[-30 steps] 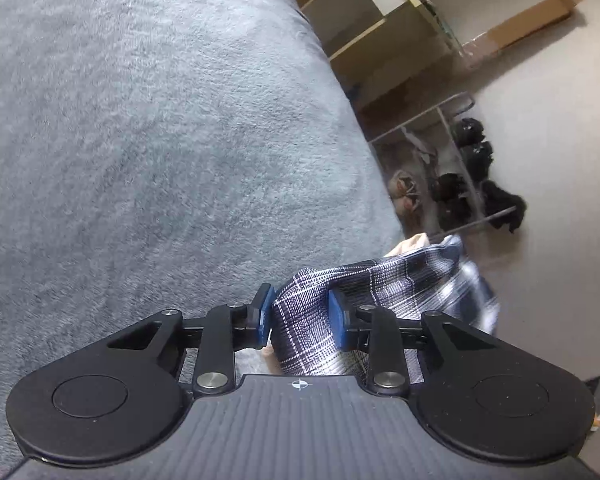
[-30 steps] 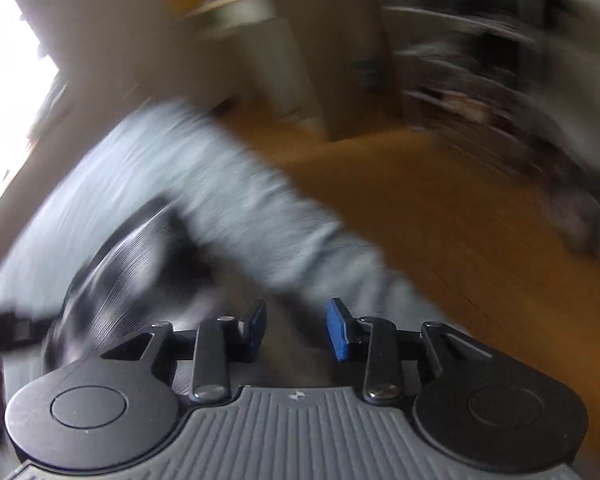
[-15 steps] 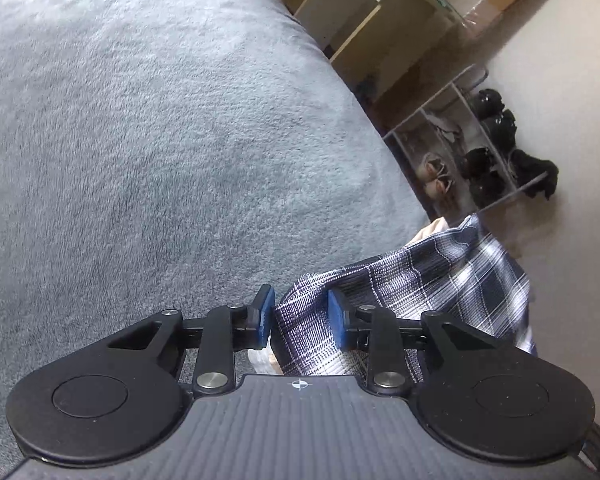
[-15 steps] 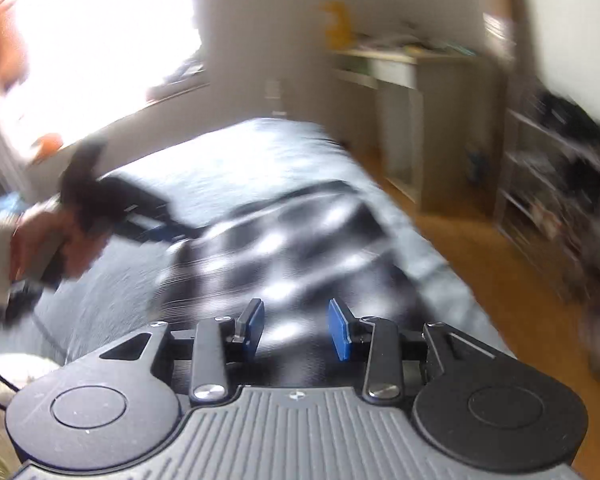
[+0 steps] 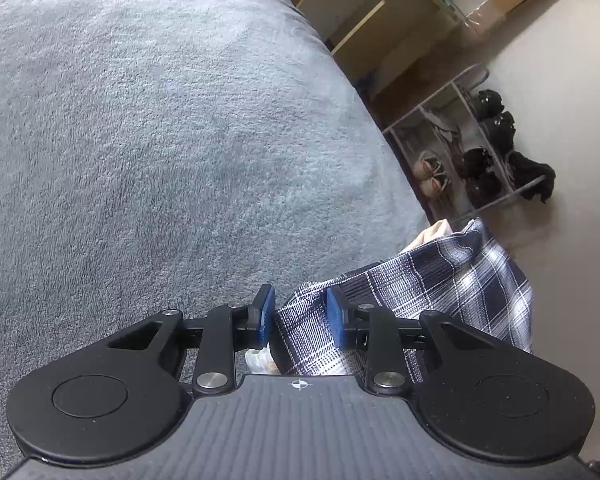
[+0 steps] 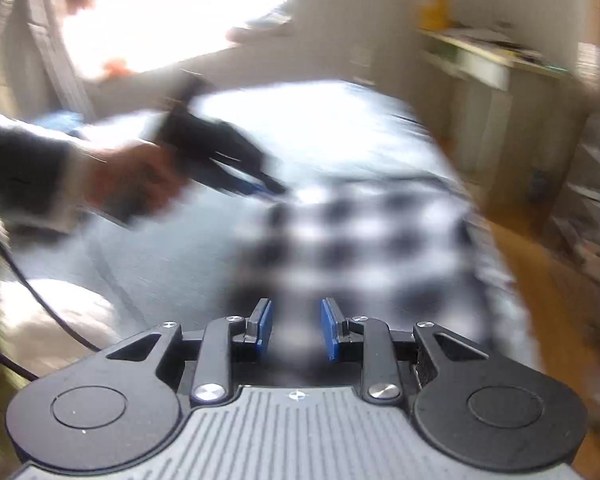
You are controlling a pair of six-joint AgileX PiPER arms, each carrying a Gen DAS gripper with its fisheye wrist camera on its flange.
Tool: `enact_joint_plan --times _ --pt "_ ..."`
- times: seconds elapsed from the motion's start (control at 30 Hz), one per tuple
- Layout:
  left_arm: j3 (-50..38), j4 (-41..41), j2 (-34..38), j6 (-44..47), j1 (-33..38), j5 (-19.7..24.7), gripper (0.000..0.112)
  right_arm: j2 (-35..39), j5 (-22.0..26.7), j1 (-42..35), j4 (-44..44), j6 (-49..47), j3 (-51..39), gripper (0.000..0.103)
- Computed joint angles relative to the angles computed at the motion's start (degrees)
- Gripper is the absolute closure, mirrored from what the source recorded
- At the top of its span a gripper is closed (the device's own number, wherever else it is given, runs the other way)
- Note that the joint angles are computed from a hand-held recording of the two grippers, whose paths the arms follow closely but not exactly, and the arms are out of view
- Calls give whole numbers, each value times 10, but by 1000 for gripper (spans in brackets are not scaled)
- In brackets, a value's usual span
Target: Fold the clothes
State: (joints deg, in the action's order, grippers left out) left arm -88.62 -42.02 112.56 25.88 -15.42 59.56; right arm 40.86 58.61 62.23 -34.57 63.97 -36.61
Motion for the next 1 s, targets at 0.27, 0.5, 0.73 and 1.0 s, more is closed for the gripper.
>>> enact_joint_plan --times 0.27,0.5,0.73,1.0 --pt "3 -46 -10 79 30 22 84 113 -13 -182 286 -458 -10 74" --pt "70 -106 -111 227 57 -16 79 30 65 -568 450 -697 -116 73" --pt "128 -42 -164 271 -21 9 78 148 -162 -786 610 -850 -66 72" --pt "101 92 -145 72 -92 -31 77 260 -202 -773 542 -804 -84 73"
